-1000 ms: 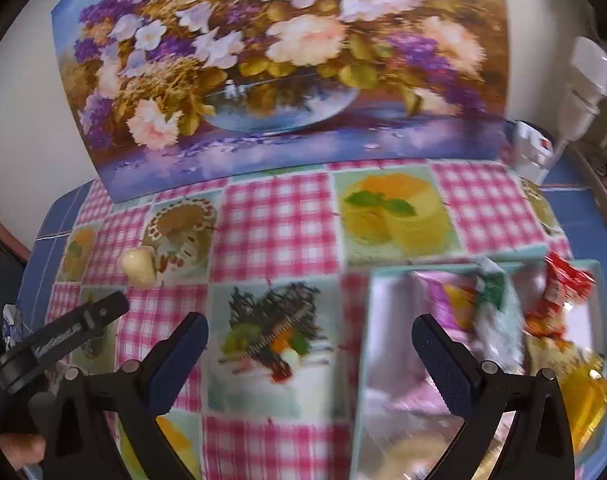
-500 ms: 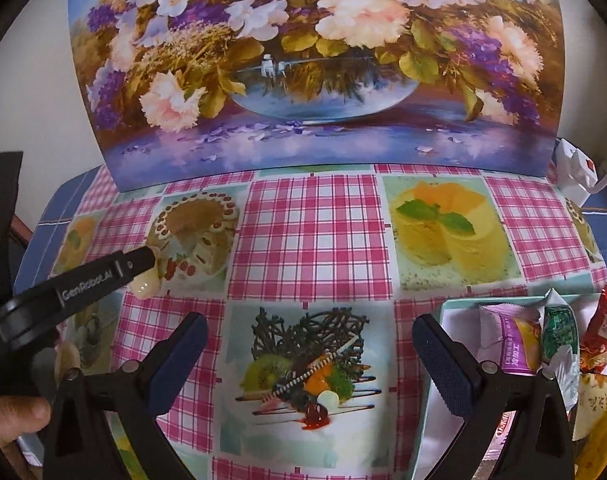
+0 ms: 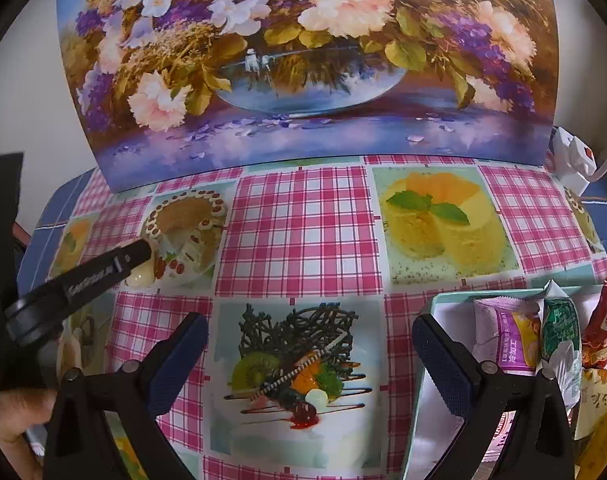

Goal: Organize snacks
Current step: 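Carry the pudding cup with the left tool over the white tray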

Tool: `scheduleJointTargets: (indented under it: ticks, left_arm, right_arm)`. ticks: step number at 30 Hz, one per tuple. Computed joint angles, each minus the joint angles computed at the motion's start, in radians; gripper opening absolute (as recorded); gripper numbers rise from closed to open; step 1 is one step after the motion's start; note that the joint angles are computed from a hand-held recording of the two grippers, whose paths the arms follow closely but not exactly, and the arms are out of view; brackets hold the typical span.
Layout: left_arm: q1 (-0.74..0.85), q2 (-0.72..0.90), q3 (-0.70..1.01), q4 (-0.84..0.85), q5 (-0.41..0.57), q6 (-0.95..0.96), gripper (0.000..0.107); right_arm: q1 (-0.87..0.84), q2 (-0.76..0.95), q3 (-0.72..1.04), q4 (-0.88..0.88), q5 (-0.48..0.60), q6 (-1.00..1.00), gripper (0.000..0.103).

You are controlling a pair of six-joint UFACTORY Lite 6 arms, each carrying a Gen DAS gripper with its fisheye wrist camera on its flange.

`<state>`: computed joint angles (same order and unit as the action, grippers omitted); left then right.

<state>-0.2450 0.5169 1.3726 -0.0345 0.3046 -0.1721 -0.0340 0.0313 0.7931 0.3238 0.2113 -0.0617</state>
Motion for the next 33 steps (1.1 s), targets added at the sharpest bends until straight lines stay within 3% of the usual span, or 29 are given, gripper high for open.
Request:
scheduleJointTargets:
  ticks: [5, 10, 13, 21, 25, 29, 33]
  left_arm:
    - [0.024, -0.089, -0.140, -0.351, -0.048, 0.345, 0.042]
    - [0.022, -0.177, -0.268, -0.713, -0.051, 0.715, 0.041]
    - [0.000, -0.232, -0.341, -0.787, -0.065, 0.817, 0.041]
    - [-0.038, -0.350, -0.446, -0.864, -0.037, 0.928, 0.042]
    - [-0.076, -0.417, -0.476, -0.784, -0.036, 0.847, 0.042]
    - [-0.119, -0.479, -0.496, -0.663, -0.020, 0.723, 0.042]
    - [-0.163, -0.536, -0.508, -0.562, -0.004, 0.599, 0.042]
  right_arm:
    - [-0.019, -0.005, -0.002, 0.102, 0.008, -0.094, 0.103]
    - [-0.054, 0.001, -0.010, 0.383, 0.045, -0.357, 0.103]
    - [-0.075, -0.003, -0.018, 0.505, 0.070, -0.471, 0.101]
    - [-0.134, 0.011, -0.028, 0.738, 0.184, -0.685, 0.080]
    - [-0.140, 0.004, -0.037, 0.769, 0.211, -0.712, 0.073]
    - [-0.198, -0.005, -0.046, 0.828, 0.307, -0.752, 0.058]
    - [-0.229, -0.067, -0.061, 0.746, 0.339, -0.676, 0.050]
